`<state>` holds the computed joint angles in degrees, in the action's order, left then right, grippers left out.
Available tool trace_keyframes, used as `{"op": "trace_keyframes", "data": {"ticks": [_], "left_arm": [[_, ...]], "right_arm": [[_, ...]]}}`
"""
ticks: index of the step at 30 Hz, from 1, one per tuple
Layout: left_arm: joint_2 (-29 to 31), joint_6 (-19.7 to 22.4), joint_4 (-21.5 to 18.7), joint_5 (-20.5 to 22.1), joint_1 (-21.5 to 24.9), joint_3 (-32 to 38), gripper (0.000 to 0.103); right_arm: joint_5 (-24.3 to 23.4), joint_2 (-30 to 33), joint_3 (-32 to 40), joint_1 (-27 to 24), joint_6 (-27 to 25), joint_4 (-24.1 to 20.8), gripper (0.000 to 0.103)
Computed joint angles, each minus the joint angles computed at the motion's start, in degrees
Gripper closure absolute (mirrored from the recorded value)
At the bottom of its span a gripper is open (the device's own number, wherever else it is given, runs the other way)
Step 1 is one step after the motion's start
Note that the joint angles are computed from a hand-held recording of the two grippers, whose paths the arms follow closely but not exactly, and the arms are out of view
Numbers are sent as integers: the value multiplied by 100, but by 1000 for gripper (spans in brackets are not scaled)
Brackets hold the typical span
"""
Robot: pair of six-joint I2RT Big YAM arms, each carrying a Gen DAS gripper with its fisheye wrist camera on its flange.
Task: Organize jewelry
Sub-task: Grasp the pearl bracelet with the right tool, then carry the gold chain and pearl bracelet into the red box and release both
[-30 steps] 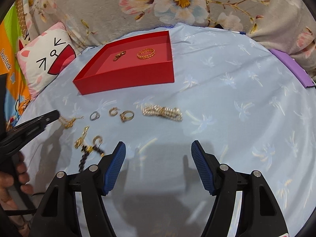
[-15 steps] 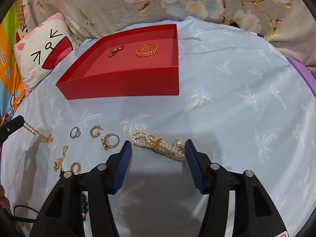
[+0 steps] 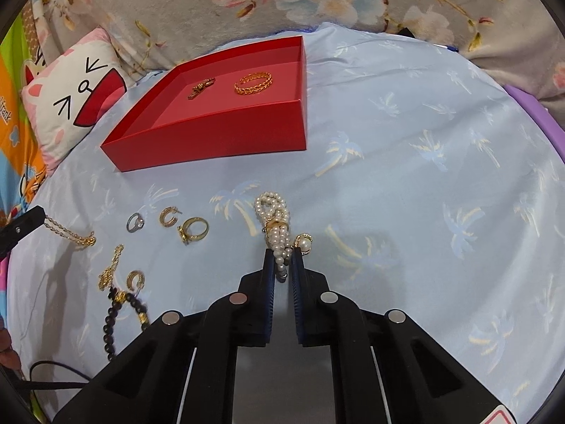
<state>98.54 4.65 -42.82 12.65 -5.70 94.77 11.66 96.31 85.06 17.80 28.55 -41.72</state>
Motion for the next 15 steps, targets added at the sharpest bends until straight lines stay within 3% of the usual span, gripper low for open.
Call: {"op": "trace_keyframes", "data": {"ticks": [7, 15], "left_arm": [[-207, 41, -146, 250, -16, -125, 100], [-500, 38, -199, 606, 76, -180, 100]], "right_arm": [[206, -735, -651, 191, 559, 291, 99], [540, -1409, -1002, 418, 797, 401, 100]]}}
